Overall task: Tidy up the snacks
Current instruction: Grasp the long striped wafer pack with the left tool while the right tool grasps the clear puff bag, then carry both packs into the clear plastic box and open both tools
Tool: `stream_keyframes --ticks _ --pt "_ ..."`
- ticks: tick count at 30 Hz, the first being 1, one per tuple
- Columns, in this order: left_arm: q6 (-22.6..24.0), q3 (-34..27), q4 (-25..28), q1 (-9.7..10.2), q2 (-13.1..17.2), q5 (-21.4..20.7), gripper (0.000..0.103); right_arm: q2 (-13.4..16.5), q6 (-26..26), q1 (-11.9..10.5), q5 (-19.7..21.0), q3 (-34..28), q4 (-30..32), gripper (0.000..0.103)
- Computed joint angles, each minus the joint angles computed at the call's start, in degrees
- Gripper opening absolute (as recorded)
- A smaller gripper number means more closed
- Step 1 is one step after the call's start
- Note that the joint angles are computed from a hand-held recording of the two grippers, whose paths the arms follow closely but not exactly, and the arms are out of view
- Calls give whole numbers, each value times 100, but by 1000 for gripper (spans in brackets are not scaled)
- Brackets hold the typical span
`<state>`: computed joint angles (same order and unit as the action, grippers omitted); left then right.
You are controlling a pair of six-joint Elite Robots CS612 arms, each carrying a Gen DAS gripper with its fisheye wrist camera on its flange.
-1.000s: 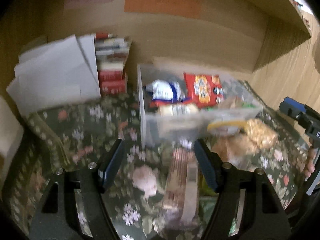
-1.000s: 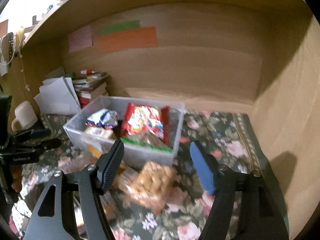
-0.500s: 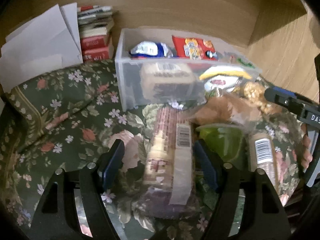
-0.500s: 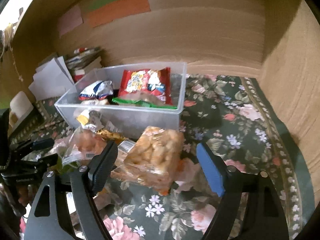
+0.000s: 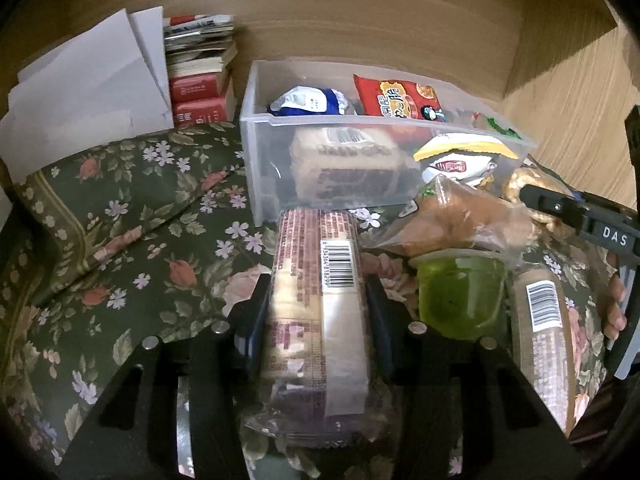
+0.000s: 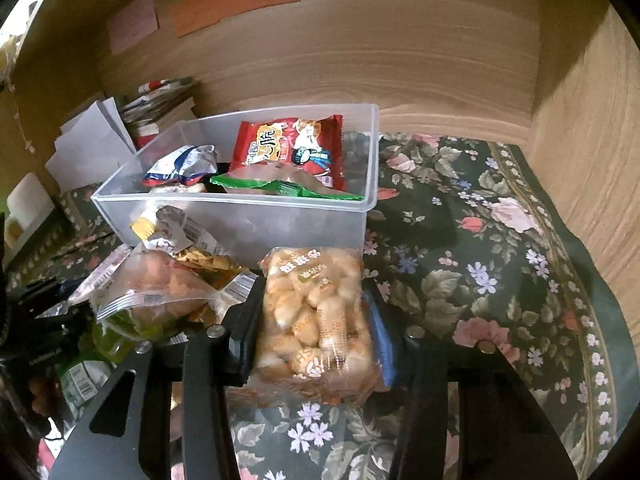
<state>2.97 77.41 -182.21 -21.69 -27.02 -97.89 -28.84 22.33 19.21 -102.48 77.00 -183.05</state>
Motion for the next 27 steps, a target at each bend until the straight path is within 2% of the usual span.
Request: stream_keyframes --ticks 11,19,27 --pt "-238 505 -822 86 -366 -52 45 -160 -98 97 -160 287 -446 42" --pt "-271 430 -1086 65 -447 -54 45 -218 -351 165 -268 242 -923 42" --pt "-205 88 -1068 11 -396 -22 45 -107 -614 163 -228 -124 -1109 42"
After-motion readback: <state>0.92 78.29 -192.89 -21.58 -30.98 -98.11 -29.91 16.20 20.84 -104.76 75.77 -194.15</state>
